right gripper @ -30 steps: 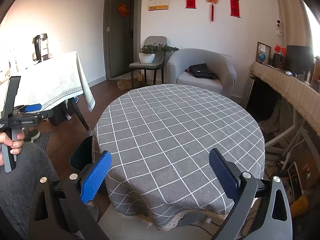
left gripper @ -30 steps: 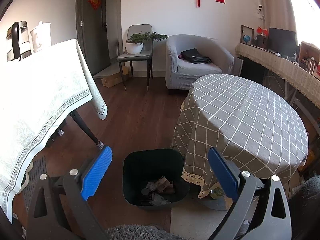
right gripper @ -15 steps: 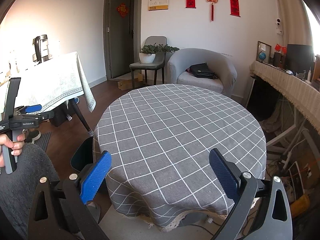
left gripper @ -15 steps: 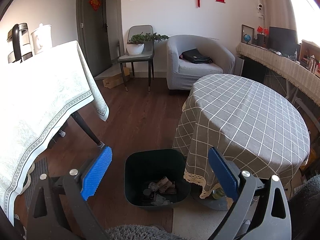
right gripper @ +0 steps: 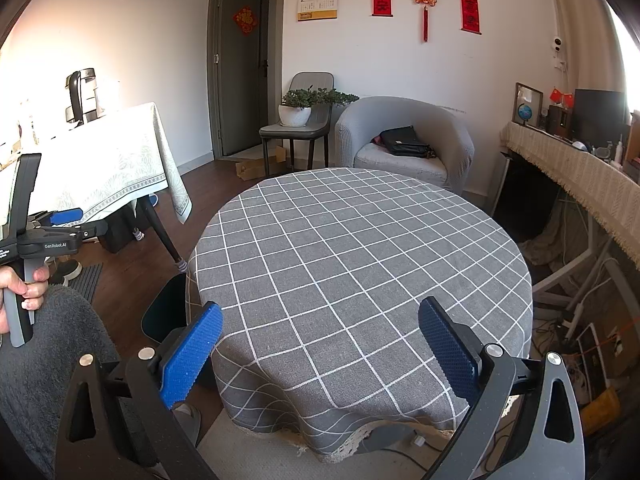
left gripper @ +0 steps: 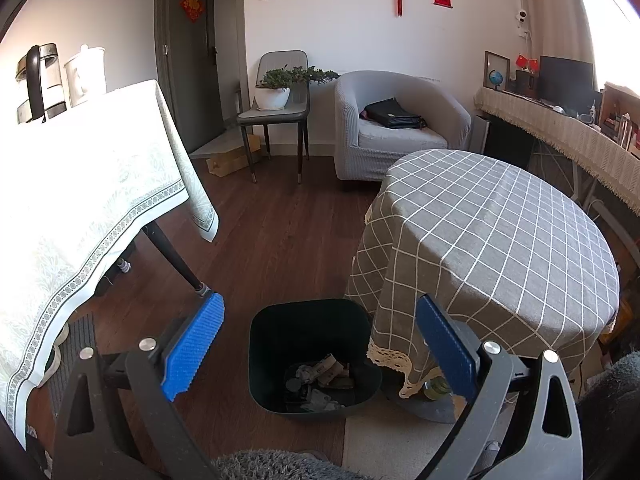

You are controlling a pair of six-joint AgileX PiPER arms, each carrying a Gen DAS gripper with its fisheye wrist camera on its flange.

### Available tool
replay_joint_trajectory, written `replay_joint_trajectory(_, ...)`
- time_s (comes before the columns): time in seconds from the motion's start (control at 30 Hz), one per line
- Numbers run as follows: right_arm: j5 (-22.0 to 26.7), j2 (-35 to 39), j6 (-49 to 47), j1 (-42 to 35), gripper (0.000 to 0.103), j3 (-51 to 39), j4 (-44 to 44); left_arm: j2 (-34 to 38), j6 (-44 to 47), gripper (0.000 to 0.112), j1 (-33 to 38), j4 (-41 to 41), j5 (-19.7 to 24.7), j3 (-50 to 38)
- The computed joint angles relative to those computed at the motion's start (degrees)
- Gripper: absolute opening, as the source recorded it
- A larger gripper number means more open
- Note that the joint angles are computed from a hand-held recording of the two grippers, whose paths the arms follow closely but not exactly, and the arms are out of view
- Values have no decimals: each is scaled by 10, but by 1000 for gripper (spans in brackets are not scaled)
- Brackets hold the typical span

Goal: Collect trash

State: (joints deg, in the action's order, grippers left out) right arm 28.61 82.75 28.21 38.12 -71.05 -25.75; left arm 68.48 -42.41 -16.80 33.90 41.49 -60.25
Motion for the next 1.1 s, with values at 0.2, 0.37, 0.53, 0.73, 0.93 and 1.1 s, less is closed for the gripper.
replay_joint_trajectory(0.2,1,0,1,1,99,0,-1,-1,-2,98,0,1,-1,2)
replay_joint_trajectory(0.37,0,1,0,0,99,-1,1,-1,-2,98,0,2,-2,3)
replay_joint_trajectory(0.53,0,0,1,1,99,0,-1,-1,-3,98,-1,3,-1,3)
replay_joint_trajectory(0.73,0,0,1,1,99,0,-1,0,-4,98,-3,5,2,1)
replay_joint_trajectory(0.93,1,0,3,1,99,0,-3,2,-3,98,-6,10,5,-2)
replay_joint_trajectory(1.1,0,1,2,2,99,1,-4,2,-3,98,-6,9,6,-3)
